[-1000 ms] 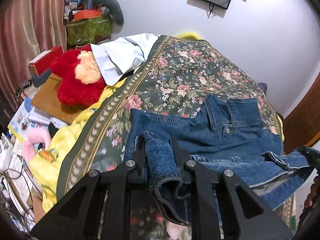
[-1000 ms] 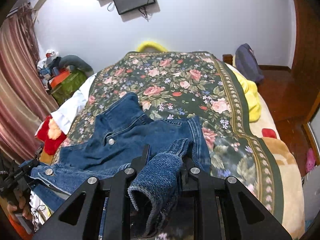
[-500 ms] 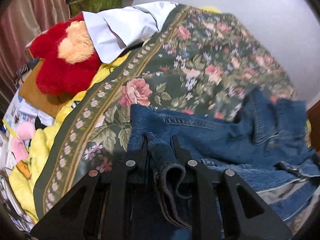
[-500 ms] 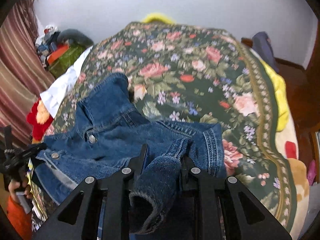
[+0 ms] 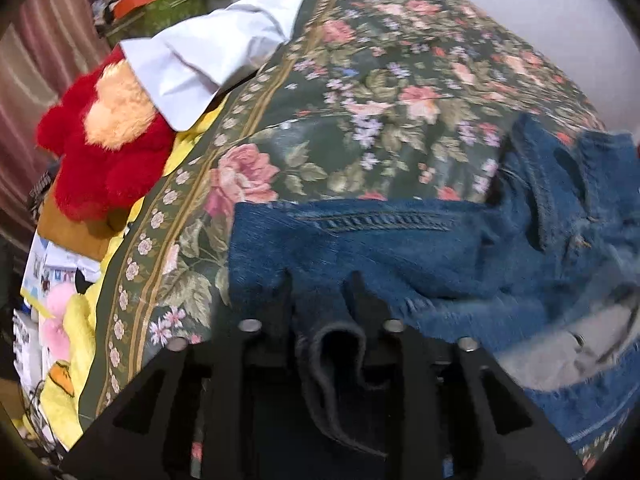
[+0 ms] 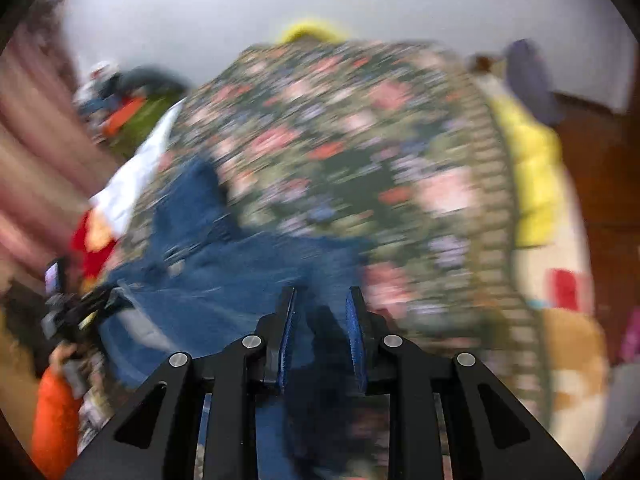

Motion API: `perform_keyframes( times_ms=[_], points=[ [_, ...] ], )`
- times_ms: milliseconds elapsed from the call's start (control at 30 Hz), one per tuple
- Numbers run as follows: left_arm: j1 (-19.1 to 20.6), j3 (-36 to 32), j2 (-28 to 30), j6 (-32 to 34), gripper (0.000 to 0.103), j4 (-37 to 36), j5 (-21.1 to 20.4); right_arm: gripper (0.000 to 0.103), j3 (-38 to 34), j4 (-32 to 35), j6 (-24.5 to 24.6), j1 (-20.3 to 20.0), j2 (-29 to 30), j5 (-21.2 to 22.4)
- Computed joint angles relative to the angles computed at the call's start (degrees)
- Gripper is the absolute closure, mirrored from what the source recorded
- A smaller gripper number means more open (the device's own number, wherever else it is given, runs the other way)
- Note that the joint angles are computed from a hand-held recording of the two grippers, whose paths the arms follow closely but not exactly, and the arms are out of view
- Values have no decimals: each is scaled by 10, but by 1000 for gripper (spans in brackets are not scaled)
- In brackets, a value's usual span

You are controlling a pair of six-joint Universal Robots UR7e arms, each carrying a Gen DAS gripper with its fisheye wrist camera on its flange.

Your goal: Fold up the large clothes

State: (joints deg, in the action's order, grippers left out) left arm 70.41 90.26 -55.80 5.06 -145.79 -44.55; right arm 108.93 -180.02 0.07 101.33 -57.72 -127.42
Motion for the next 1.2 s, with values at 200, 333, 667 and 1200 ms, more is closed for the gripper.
perform_keyframes(
  times_ms=[200, 333, 667, 1200],
  points=[
    [-31, 51, -58, 29, 43, -64, -3, 83, 52, 5, -19, 29, -41, -43],
    [-56, 71, -95, 41, 31, -100, 20, 83, 77, -31, -63, 67, -35, -89],
    [-103, 191, -170, 76, 27, -45, 43, 83, 92, -50, -62, 110, 11, -59],
    [-68, 122, -27, 72, 27, -37, -12, 83, -37, -90, -280, 103, 193, -151]
  ],
)
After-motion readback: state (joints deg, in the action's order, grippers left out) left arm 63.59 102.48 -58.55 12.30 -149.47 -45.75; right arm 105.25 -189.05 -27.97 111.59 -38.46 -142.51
